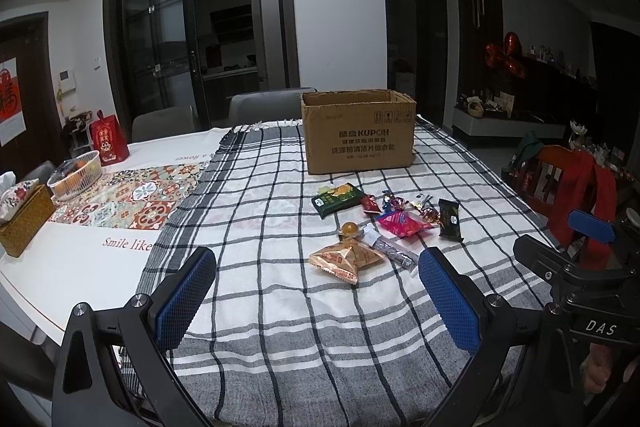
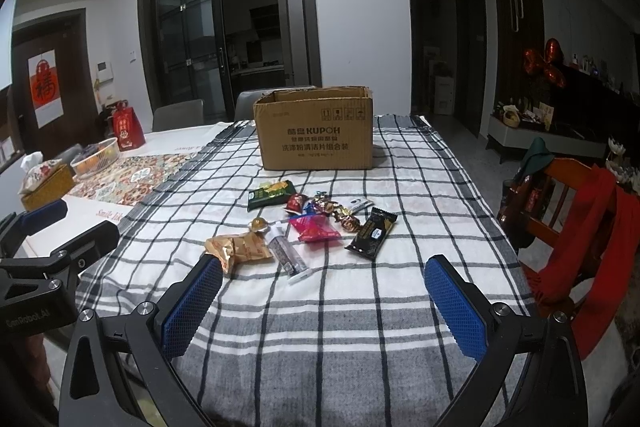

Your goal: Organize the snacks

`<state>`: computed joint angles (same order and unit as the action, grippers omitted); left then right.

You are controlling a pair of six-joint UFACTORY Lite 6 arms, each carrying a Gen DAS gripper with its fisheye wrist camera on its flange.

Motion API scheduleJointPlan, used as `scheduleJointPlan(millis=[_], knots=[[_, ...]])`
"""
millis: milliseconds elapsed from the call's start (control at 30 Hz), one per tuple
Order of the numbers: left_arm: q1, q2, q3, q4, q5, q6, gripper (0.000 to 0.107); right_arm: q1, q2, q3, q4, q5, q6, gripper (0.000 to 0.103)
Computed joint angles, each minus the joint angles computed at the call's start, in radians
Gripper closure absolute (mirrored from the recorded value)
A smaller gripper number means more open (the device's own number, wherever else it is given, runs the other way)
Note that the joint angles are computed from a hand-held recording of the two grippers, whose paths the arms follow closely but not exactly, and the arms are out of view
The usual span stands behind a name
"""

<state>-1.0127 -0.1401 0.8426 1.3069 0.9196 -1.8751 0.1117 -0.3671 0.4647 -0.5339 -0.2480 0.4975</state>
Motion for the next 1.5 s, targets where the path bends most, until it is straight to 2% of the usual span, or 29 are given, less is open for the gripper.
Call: scheduleJointPlan(millis=[200,400,500,633,733,800,900,1000,1200,1300,1500], knots=[[0.024,0.02,0.007,0.015,-0.033,0.007,0.004,0.009,0.024,0.01,0.03,-0.001,-0.029,0.001],[0.092,0.05,0.006,0.056,-0.102,0.028,0.005,0.017,0.141,0.072,0.058,-0.029,-0.074,0.002],[0.131,0.068,0.014,0.087,-0.143,0.05,0.009,0.027,0.21,0.12,0.044,-0.035,-0.076,0.006],[0.206,0.102,0.035,0.113,-0.245,0.088,0.012,0.044,0.315,0.207,-0.016,-0.022,-0.04,0.012],[0.254,0.142,0.064,0.13,-0.309,0.121,0.013,0.042,0.389,0.277,-0.17,-0.015,0.094,0.02],[0.286,0.179,0.089,0.149,-0.351,0.145,0.013,0.036,0.456,0.341,-0.341,-0.018,0.247,0.026],[0.337,0.233,0.123,0.17,-0.42,0.174,0.013,0.044,0.542,0.419,-0.468,-0.009,0.354,0.033],[0.384,0.293,0.162,0.166,-0.486,0.219,0.016,0.045,0.642,0.514,-0.659,-0.009,0.523,0.039],[0.468,0.407,0.236,0.16,-0.607,0.278,0.019,0.057,0.813,0.685,-0.894,-0.023,0.735,0.045],[0.507,0.463,0.278,0.134,-0.661,0.328,0.021,0.06,0.891,0.767,-1.017,-0.035,0.847,0.049],[0.566,0.564,0.359,-0.021,-0.756,0.513,0.023,0.059,1.024,0.914,-1.257,-0.073,1.073,0.059]])
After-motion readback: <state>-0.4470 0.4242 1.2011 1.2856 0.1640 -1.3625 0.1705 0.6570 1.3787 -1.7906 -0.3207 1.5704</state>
